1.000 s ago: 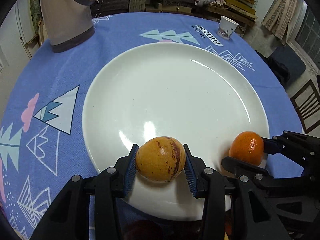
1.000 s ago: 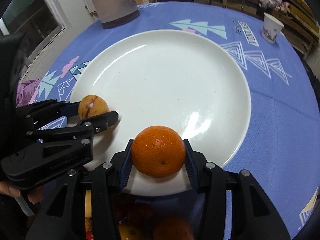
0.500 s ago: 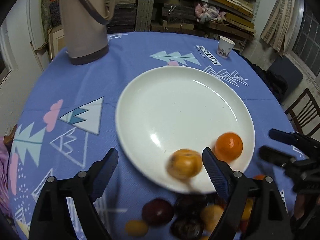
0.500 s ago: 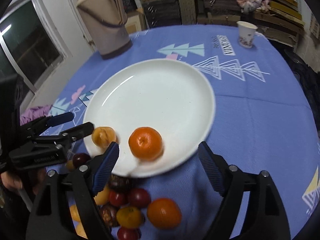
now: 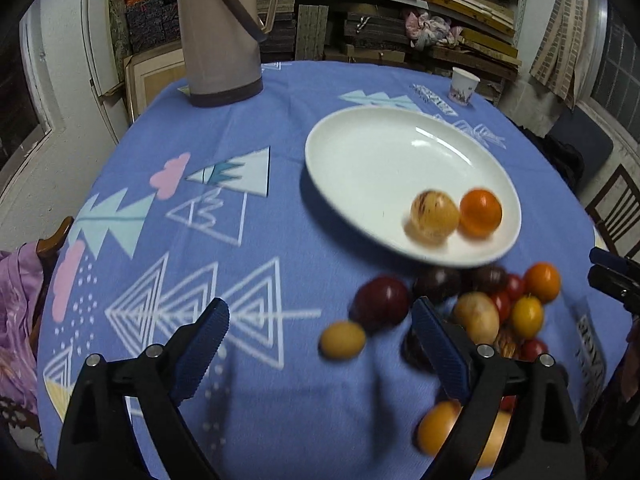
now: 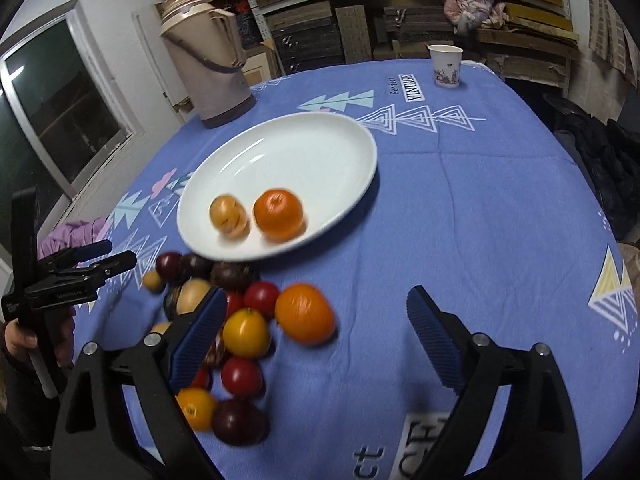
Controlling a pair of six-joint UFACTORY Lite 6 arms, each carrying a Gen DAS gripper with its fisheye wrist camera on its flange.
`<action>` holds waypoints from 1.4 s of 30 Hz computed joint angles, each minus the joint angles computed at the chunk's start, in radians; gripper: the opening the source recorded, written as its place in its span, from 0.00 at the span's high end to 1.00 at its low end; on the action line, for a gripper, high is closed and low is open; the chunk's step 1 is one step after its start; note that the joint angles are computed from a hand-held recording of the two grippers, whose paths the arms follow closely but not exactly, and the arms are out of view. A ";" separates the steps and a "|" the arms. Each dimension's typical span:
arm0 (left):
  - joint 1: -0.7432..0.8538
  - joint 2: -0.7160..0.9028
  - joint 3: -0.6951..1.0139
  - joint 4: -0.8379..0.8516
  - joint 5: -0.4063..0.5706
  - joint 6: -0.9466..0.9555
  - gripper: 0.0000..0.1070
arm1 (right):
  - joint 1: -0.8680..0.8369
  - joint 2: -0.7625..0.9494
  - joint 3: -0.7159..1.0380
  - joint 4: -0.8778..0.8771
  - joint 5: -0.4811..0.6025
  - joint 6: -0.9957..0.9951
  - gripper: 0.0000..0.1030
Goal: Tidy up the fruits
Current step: 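Grasp a small tan fruit with the left tool while the right tool grasps another orange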
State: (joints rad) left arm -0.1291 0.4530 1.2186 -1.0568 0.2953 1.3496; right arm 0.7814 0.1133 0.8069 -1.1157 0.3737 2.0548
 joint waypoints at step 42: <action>0.007 0.138 -0.033 -0.620 -0.040 0.680 0.67 | -0.030 0.311 0.199 0.142 -0.037 -0.217 0.51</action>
State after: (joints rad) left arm -0.1220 0.5910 1.1853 -1.6768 0.2556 2.0300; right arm 0.7514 0.4248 1.0055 -0.9732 0.3371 1.8381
